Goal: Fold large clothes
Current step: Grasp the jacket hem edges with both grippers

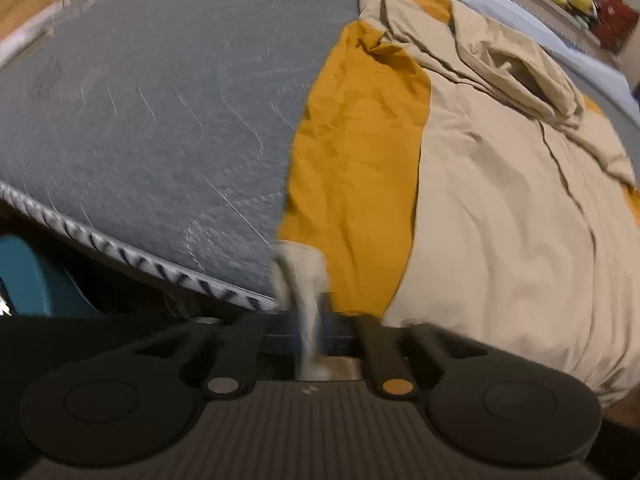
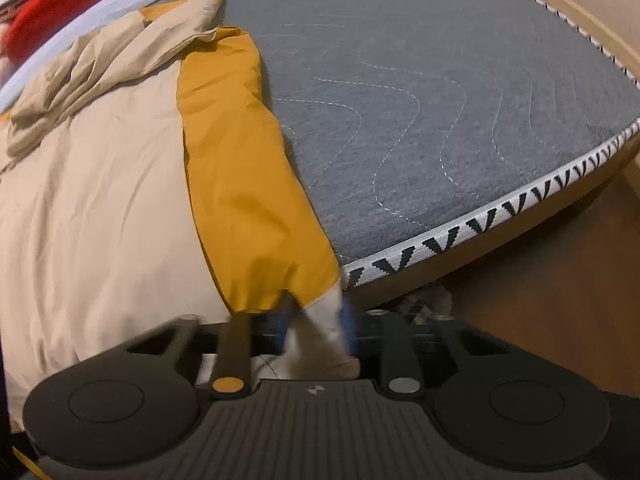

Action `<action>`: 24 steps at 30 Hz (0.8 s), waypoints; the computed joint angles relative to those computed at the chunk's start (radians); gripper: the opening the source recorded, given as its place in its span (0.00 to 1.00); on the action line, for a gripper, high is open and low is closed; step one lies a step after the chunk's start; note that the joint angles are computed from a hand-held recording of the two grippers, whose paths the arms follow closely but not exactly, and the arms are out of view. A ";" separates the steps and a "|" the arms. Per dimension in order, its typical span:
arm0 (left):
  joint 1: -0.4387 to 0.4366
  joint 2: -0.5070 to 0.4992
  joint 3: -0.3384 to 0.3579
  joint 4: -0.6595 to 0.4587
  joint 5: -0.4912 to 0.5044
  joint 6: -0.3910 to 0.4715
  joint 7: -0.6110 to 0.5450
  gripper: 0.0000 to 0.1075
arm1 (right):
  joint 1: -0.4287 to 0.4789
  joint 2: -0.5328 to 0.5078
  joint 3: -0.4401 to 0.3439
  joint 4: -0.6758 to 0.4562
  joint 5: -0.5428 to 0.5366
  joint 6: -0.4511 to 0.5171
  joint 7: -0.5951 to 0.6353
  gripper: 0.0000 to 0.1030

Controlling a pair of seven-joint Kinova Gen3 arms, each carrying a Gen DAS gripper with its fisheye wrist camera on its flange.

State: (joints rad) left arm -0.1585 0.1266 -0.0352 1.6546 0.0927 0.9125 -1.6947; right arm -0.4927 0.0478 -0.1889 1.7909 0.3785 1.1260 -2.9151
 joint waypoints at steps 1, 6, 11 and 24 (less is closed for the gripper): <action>-0.006 -0.019 0.008 0.012 -0.016 -0.017 0.014 0.02 | -0.005 -0.010 -0.004 0.002 0.009 0.000 -0.009 0.06; -0.108 -0.079 0.018 0.026 0.109 -0.014 -0.017 0.02 | -0.016 -0.101 -0.042 0.010 0.095 0.020 -0.160 0.03; -0.088 0.006 -0.040 -0.048 0.159 0.115 0.004 0.03 | 0.017 -0.102 -0.056 0.000 0.074 0.037 -0.138 0.04; -0.062 0.063 -0.012 -0.055 0.071 0.102 0.088 0.40 | 0.029 0.003 -0.003 0.002 0.013 -0.001 -0.036 0.25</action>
